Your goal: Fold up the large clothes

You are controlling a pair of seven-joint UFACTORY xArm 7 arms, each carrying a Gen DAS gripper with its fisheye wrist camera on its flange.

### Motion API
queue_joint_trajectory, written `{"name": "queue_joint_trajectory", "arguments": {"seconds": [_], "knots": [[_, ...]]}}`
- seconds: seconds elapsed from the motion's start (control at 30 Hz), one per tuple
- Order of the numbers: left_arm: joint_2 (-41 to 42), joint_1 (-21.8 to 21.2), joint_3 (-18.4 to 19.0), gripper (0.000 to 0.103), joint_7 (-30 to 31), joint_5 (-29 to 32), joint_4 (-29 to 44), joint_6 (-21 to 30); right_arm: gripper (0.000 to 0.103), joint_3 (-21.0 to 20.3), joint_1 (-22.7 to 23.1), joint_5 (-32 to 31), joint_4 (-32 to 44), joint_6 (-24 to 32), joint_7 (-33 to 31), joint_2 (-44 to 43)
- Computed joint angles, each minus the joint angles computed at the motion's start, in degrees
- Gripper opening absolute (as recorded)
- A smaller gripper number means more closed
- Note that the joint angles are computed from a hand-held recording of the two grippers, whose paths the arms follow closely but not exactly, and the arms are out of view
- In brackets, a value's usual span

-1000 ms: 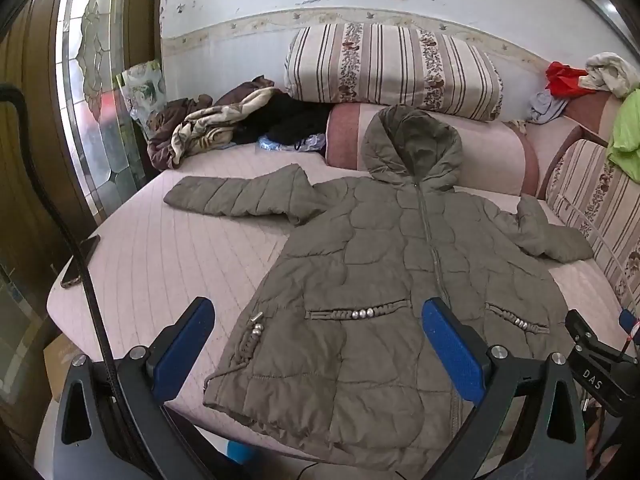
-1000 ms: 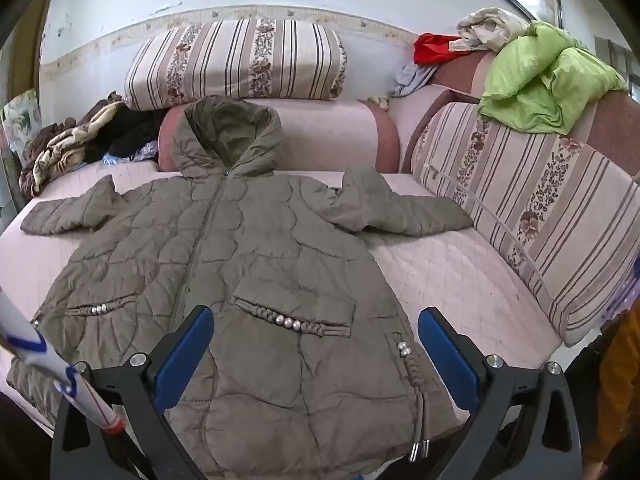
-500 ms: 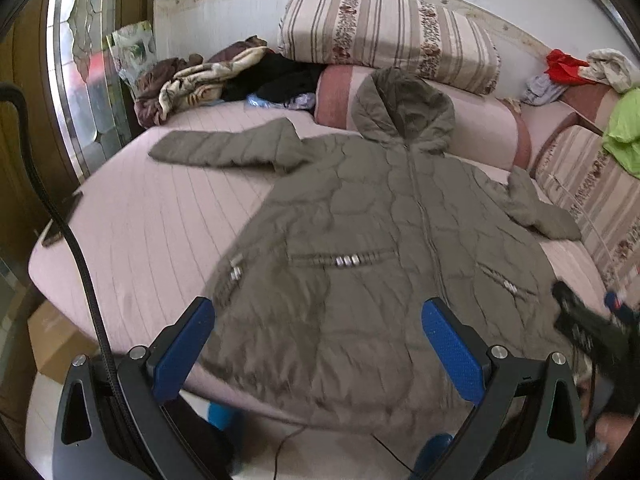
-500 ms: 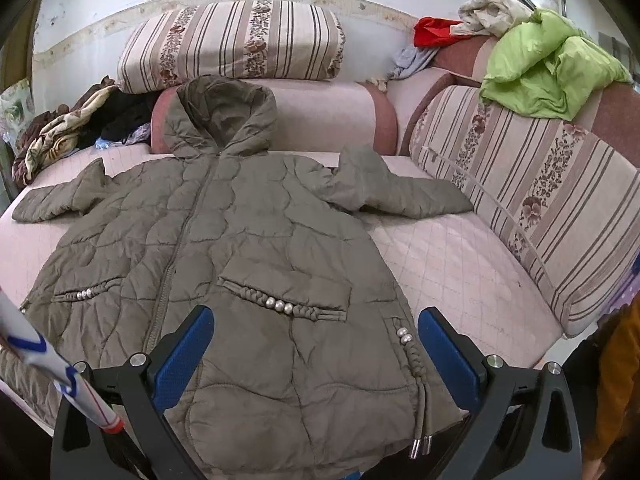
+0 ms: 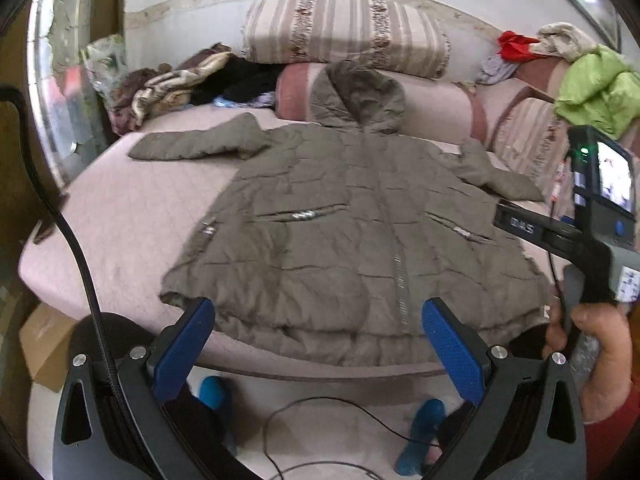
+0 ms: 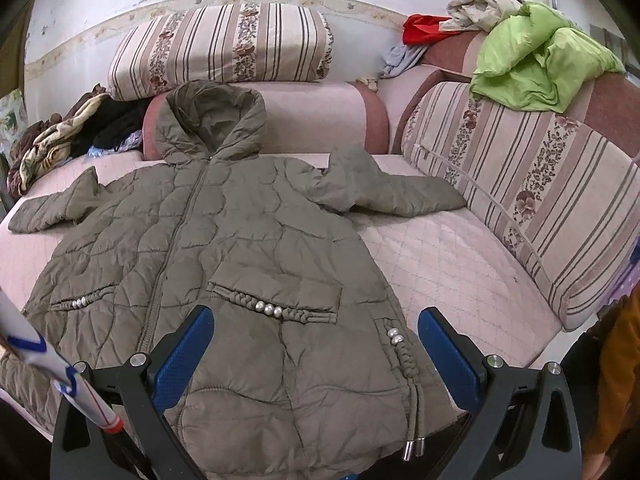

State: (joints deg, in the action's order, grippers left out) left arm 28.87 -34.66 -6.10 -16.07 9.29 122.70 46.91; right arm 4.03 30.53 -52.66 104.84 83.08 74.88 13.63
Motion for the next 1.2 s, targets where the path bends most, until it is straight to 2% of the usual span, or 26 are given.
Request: {"name": "queue_joint_trajectory", "arguments": {"seconds": [0.1, 0.3, 0.6, 0.73, 0.83, 0.97, 1.1, 1.2], "knots": [[-0.89, 0.54, -1.19, 0.103, 1.45, -1.58, -1.41, -1.07, 0.103, 0.12, 0.4, -0.71, -0.31, 0.58, 0.56, -0.49], [-3.35, 1.95, -4.2, 0.103, 8.78, -6.17, -5.12, -3.97, 0.103, 0.71, 0.45, -0.88, -0.99, 1.27, 1.55, -1.44], [-5.62, 2.48, -4.74, 0.103, 10.29, -8.93, -8.4, -6.44, 0.103, 1.59, 1.22, -2.94, -0.38, 3.74, 2.24, -2.26], [-5.66, 3.21, -5.63, 0.103, 12.82, -11.01, -8.07, -5.68, 0.103, 1.69, 1.23, -2.99, 0.06, 3.88, 2.47, -2.38], [-6.15, 2.12, -4.73, 0.103, 12.35, -9.33, -8.43, -5.96, 0.103, 1.79, 1.33, -3.29, 0.63, 4.03, 1.89, -2.27], [-5.19, 0.35, -2.04, 0.103, 8.26, -4.16, -5.92, -4.49, 0.103, 1.57, 1.62, -4.5, 2.3, 3.86, -0.28, -1.76], [-0.57, -0.76, 1.52, 0.103, 4.65, 1.89, 3.77, -0.59, 0.103, 1.01, 2.01, -5.31, 6.06, 4.3, -4.0, -0.53], [3.36, -1.48, 5.92, 0.103, -0.03, 7.21, 13.11, 1.24, 0.103, 0.15, 2.74, -5.21, 10.55, 5.06, -5.72, 0.73]]}}
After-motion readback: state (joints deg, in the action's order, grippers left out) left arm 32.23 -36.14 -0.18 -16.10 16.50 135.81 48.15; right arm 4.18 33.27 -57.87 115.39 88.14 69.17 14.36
